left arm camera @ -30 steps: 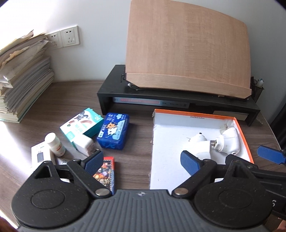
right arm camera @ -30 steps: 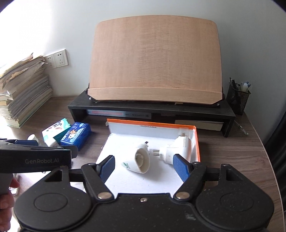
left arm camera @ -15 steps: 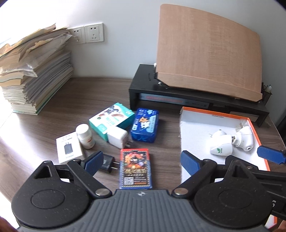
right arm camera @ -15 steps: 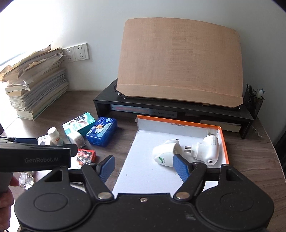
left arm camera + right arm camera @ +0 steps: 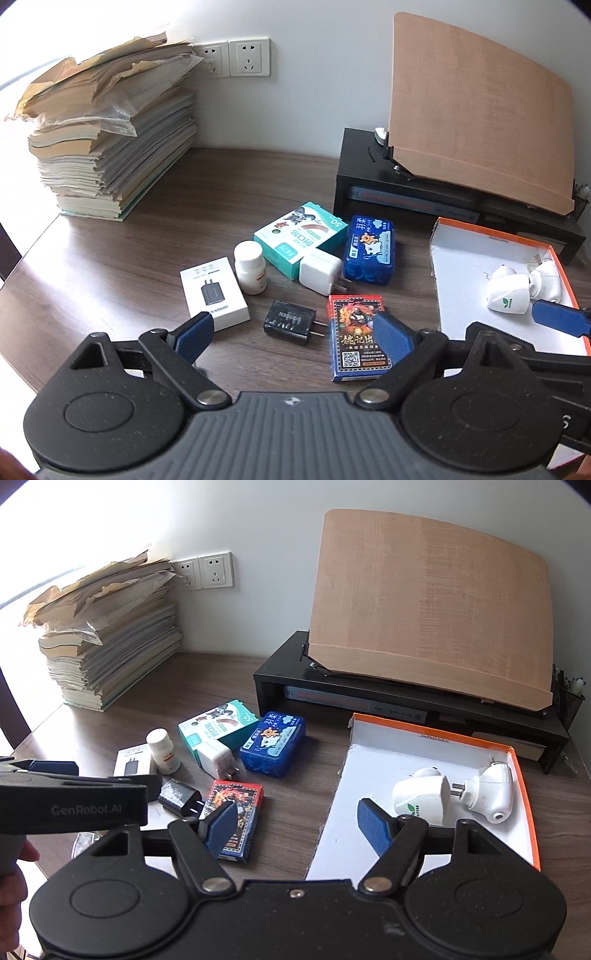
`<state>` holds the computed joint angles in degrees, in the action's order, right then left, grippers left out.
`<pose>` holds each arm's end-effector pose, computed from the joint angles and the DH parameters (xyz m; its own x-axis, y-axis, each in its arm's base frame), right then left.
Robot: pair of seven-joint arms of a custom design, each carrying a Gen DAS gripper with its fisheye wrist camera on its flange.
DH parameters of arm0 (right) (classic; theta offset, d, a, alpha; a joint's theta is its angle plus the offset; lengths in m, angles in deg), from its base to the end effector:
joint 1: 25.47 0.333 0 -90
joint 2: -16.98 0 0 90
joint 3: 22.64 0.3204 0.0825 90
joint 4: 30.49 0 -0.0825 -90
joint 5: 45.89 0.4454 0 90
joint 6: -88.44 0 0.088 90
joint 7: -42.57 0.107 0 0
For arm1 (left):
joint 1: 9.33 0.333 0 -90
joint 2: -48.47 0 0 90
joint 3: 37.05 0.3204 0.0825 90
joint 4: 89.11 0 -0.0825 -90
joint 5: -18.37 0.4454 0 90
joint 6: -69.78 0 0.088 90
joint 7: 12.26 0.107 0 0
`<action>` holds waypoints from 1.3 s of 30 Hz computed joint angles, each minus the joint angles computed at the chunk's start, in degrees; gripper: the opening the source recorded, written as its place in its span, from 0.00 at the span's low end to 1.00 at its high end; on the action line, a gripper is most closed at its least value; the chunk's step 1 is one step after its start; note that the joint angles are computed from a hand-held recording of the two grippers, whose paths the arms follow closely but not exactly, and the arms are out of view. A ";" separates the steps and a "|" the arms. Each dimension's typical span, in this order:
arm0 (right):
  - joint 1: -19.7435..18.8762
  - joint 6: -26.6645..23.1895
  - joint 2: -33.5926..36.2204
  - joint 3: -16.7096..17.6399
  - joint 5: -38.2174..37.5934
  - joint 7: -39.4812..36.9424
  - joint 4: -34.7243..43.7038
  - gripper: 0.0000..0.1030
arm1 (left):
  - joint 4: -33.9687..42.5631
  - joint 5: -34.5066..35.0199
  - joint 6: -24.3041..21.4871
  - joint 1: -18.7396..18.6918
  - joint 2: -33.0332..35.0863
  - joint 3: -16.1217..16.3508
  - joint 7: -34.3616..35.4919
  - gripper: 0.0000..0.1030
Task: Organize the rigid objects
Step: 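Withdraw both open tools from the box back toward the remaining items, then grasp the clear glass bottle with left tool while right grasps the playing-card box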
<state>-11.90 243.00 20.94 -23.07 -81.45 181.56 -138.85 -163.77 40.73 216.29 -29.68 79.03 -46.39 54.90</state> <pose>0.6602 0.1742 0.5283 -0.1444 -0.9889 -0.0362 -0.6556 0.1230 -0.7450 0.7263 -0.3824 0.5109 -0.2961 -0.9548 -0.0237 -0.6853 0.2297 -0.6911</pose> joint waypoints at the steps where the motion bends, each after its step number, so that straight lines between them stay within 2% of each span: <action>1: 0.07 0.03 0.31 0.10 0.19 -0.23 0.29 0.83 | -0.20 0.01 0.00 0.08 -0.14 0.10 -0.12 0.93; 6: 0.66 0.79 1.67 0.14 2.47 -2.64 1.31 0.83 | -2.32 1.08 0.99 0.36 -1.36 0.92 -1.66 0.93; 13: 1.88 1.90 3.57 0.18 7.77 -8.60 1.94 0.83 | -8.97 2.14 4.01 1.92 -4.57 1.33 -4.95 0.94; 24: 3.66 2.00 6.52 -0.20 16.79 -18.05 3.05 0.83 | -15.00 7.00 4.02 2.62 -7.43 2.98 -13.67 0.96; 29: 4.17 1.84 7.17 -0.69 18.68 -19.83 3.40 0.83 | -15.55 9.22 2.79 2.88 -6.97 3.32 -16.58 0.96; 33: 4.38 1.55 7.40 -1.03 19.41 -20.26 3.44 0.83 | -16.88 8.58 3.27 3.97 -6.89 2.58 -16.16 0.96; 37: 4.58 1.04 7.64 -1.26 19.53 -20.17 3.50 0.83 | -16.61 10.37 3.36 3.49 -5.88 3.17 -16.17 0.96; 39: 4.67 0.88 7.87 -1.32 19.50 -20.13 3.67 0.83 | -16.27 10.80 4.04 3.52 -5.18 3.38 -16.27 0.92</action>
